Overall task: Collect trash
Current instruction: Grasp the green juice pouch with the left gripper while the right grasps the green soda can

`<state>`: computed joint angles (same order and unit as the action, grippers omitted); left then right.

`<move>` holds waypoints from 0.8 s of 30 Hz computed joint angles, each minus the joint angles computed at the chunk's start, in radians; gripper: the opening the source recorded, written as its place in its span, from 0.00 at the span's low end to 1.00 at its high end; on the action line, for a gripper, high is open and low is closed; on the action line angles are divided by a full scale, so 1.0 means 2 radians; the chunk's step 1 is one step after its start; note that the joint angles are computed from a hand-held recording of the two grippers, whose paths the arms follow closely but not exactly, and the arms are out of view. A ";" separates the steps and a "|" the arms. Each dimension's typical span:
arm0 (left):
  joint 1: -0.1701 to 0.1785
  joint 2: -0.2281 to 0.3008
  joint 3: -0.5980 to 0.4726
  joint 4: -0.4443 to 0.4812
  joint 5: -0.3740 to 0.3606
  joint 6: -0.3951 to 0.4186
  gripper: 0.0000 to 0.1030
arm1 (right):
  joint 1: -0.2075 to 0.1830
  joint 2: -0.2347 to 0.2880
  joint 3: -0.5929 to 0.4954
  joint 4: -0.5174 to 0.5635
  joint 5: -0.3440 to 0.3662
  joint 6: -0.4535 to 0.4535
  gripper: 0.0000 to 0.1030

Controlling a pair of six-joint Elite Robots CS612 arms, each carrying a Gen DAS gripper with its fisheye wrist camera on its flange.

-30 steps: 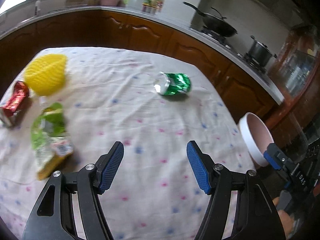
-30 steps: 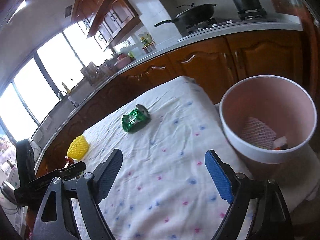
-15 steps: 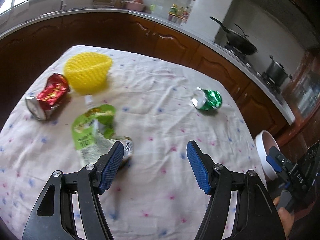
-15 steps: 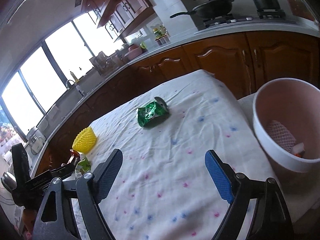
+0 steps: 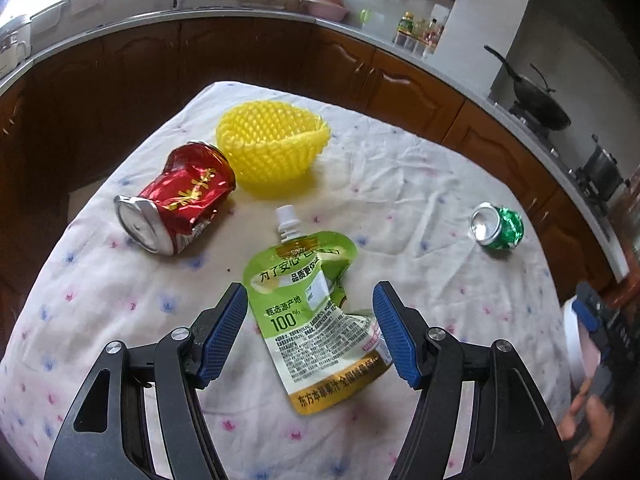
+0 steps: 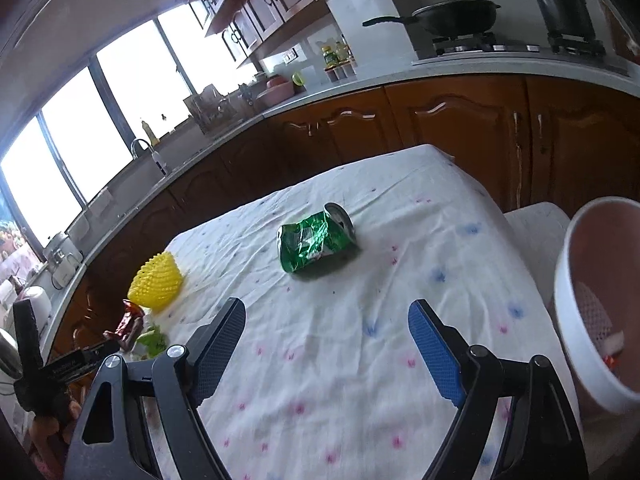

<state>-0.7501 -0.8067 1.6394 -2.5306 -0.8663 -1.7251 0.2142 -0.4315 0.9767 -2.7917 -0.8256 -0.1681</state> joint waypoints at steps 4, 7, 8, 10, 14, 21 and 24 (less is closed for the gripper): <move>0.004 0.009 -0.016 0.014 -0.012 0.027 0.48 | 0.009 0.015 -0.034 0.014 -0.015 -0.013 0.78; 0.011 0.016 -0.018 -0.006 -0.038 0.046 0.21 | 0.014 0.031 -0.066 0.028 -0.023 -0.016 0.72; 0.012 0.018 -0.017 -0.013 -0.044 0.050 0.20 | 0.016 0.036 -0.077 0.031 -0.028 -0.015 0.70; 0.012 0.019 -0.017 -0.016 -0.042 0.052 0.20 | 0.019 0.048 -0.100 0.044 -0.034 -0.018 0.66; 0.014 0.025 -0.022 -0.029 -0.038 0.072 0.11 | 0.028 0.072 -0.149 0.075 -0.052 -0.034 0.55; 0.018 0.036 -0.037 -0.069 -0.039 0.124 0.08 | 0.041 0.121 -0.244 0.127 -0.085 -0.043 0.35; 0.019 0.040 -0.041 -0.090 -0.042 0.138 0.07 | 0.045 0.139 -0.280 0.149 -0.099 -0.050 0.25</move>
